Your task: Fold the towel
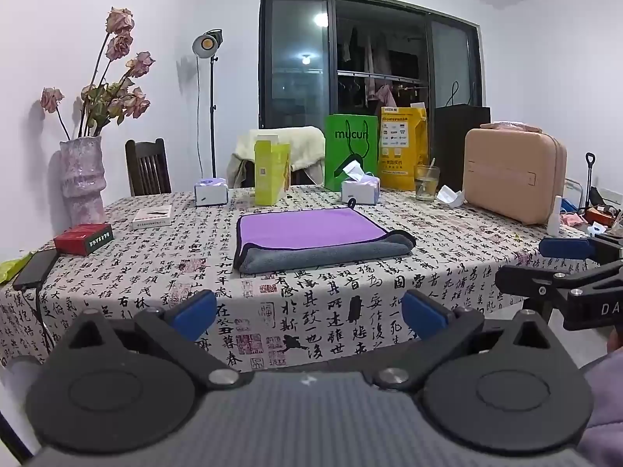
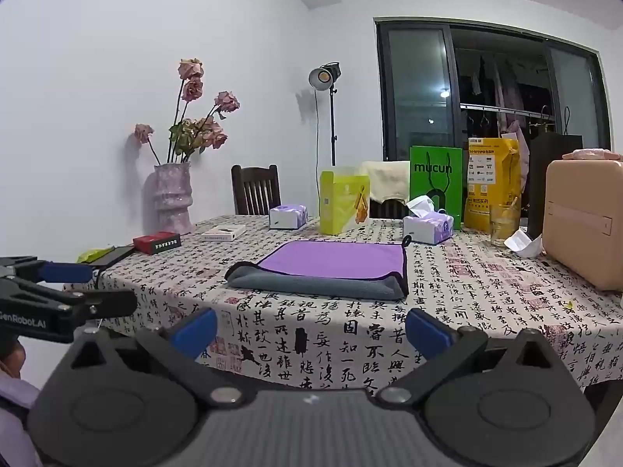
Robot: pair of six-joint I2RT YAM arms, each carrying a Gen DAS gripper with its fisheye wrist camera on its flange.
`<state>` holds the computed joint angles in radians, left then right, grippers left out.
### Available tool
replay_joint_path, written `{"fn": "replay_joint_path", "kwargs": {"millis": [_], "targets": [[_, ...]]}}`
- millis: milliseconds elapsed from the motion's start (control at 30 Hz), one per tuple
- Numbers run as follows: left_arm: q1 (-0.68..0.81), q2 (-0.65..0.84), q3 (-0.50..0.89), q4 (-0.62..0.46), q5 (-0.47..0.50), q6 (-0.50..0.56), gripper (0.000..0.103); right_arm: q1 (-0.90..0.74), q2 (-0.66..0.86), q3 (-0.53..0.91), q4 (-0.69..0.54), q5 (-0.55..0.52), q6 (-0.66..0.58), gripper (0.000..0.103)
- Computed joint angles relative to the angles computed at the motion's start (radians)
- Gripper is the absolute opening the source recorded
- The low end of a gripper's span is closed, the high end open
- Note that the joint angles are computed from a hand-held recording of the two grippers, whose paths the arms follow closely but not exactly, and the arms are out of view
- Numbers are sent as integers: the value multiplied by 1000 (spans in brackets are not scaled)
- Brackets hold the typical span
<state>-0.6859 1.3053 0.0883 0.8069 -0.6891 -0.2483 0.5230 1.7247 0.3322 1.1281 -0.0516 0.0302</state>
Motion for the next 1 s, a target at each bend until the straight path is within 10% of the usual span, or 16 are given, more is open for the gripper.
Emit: {"fn": "replay_joint_path", "kwargs": {"millis": [1000], "targets": [[-7, 31, 0, 28, -6, -1, 103, 7, 45, -1, 57, 24, -11, 103]]}}
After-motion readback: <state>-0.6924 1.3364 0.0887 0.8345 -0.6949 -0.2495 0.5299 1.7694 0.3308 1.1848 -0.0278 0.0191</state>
